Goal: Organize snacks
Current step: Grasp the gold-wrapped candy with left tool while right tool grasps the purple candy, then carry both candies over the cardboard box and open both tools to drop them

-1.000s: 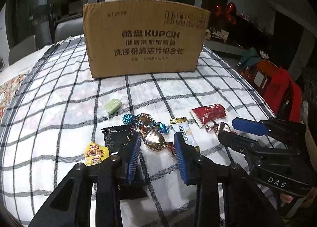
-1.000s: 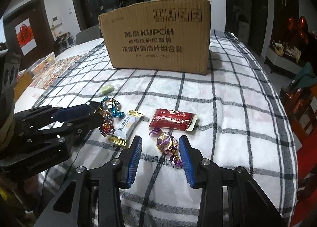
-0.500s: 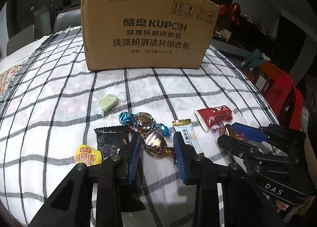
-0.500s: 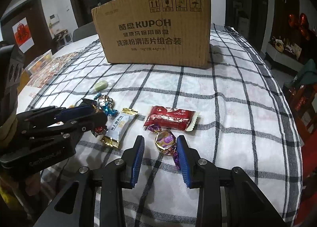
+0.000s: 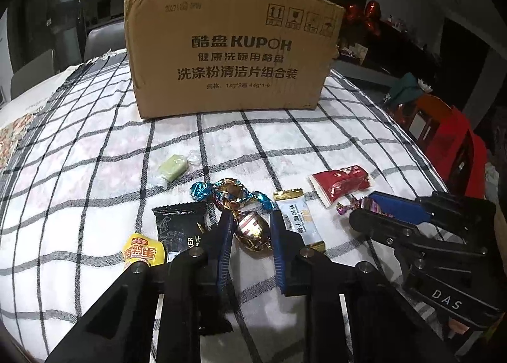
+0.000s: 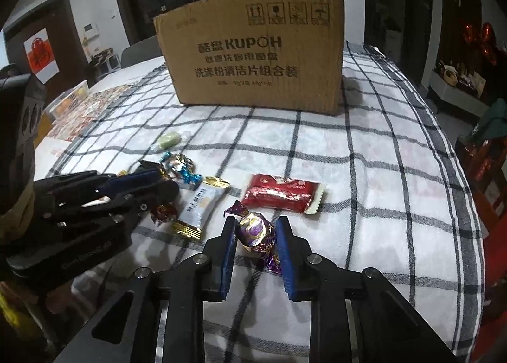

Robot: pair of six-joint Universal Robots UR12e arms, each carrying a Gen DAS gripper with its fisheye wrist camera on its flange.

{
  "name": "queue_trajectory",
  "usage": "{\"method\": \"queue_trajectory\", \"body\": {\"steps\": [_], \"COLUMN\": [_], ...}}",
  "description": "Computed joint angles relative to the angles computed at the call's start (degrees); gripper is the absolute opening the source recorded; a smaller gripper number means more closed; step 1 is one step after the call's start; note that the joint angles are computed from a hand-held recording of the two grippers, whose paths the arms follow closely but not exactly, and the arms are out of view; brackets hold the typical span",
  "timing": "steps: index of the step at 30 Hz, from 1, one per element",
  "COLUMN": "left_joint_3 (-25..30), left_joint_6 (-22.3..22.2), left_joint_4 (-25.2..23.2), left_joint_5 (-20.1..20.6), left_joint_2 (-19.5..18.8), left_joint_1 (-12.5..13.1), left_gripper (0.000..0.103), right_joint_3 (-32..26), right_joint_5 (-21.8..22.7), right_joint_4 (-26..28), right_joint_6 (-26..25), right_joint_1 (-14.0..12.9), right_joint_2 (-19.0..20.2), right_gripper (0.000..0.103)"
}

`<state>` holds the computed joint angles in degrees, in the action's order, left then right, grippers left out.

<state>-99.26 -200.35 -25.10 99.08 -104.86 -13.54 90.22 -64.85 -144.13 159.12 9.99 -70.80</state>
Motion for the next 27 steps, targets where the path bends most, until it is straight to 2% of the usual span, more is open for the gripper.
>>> {"method": "queue_trajectory", "body": {"steps": [14,27], "left_joint_3": [-1.09,-0.98], "left_joint_6": [1.3,3.54], "left_joint_4": [2.6,5.96], "left_joint_5": [3.46,7.3], "left_joint_2": [2.84,5.28], "left_joint_1": [-1.47,-2.71], "left_gripper": [0.024,0.024], "right_joint_3": [1.45,2.28], "right_joint_5": [2.97,6.25], "right_joint_4": [-3.75,-9.41], "right_joint_6": [1.07,4.4], "right_joint_1": [-0.27,-1.08], "right_joint_2": [-2.6,-4.82], "right_gripper": [0.026,0.026]}}
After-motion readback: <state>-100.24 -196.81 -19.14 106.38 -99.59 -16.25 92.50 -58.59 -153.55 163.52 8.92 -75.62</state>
